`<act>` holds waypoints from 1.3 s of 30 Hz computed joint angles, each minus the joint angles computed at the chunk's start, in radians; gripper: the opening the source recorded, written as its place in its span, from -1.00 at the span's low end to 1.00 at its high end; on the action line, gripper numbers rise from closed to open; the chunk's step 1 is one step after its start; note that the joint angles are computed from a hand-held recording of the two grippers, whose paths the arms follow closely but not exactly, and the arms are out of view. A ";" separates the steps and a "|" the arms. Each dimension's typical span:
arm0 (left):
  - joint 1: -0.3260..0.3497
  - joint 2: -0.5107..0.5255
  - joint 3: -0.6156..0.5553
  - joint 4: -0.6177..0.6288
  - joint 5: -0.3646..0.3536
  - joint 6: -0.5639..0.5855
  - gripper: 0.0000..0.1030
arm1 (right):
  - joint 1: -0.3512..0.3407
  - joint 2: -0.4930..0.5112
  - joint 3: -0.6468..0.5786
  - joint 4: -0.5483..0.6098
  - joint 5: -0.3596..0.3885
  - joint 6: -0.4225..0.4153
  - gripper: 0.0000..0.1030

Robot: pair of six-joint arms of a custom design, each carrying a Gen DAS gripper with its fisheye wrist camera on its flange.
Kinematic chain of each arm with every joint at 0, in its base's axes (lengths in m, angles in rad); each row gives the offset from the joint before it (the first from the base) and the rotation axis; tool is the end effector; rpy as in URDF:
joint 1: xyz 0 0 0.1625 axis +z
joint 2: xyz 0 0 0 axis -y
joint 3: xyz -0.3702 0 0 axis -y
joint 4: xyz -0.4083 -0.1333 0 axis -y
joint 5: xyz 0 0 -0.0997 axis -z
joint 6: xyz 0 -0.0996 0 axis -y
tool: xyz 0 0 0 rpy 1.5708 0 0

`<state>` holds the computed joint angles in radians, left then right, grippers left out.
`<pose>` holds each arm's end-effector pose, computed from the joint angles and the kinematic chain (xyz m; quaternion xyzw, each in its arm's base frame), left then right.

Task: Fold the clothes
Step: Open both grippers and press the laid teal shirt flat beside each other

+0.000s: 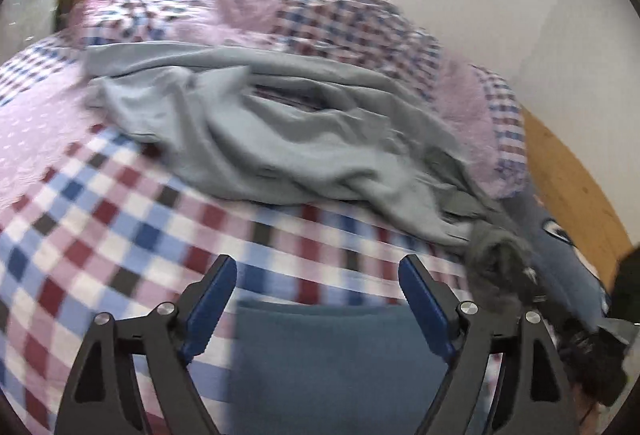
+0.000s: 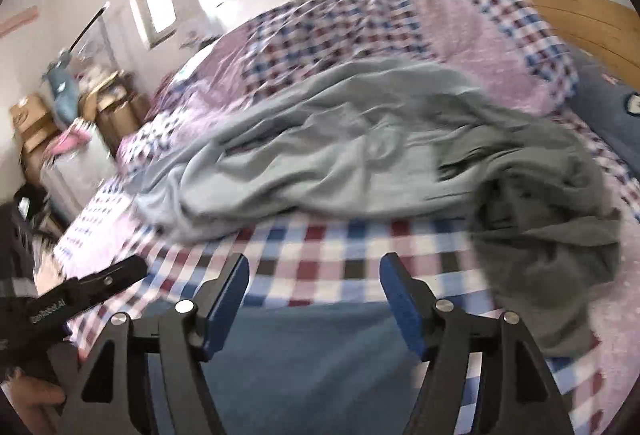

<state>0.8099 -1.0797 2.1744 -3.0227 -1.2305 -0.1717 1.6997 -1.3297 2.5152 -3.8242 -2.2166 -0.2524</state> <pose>-0.2159 -0.4682 0.0730 0.2528 0.9368 -0.2313 0.0701 0.1190 -0.3472 0.1926 -0.0039 -0.8321 0.4649 0.3024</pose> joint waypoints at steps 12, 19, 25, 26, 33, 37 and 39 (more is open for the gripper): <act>-0.049 0.152 -0.020 0.065 0.188 0.085 0.68 | -0.128 0.168 -0.046 0.059 -0.020 -0.044 0.50; -0.037 0.188 -0.020 0.024 0.200 0.116 0.72 | -0.148 0.163 -0.031 0.040 0.005 -0.052 0.50; -0.018 0.199 -0.025 -0.003 0.170 0.127 0.76 | -0.150 0.174 -0.035 0.028 0.006 -0.052 0.50; -0.015 0.200 -0.026 -0.004 0.164 0.128 0.77 | -0.152 0.173 -0.035 0.028 0.008 -0.051 0.50; -0.010 0.190 -0.029 0.011 0.139 0.123 0.80 | -0.150 0.166 -0.035 0.042 0.005 -0.048 0.51; -0.016 0.152 -0.010 0.011 0.122 0.114 0.81 | -0.160 0.151 -0.027 0.053 0.026 -0.043 0.52; -0.025 0.111 0.015 0.015 0.127 0.119 0.81 | -0.161 0.151 -0.027 0.052 0.028 -0.043 0.53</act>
<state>0.7851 -0.9692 2.1893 -3.0076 -1.1034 -0.0525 1.5389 -1.1790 2.4886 -3.7721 -2.1885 -0.2956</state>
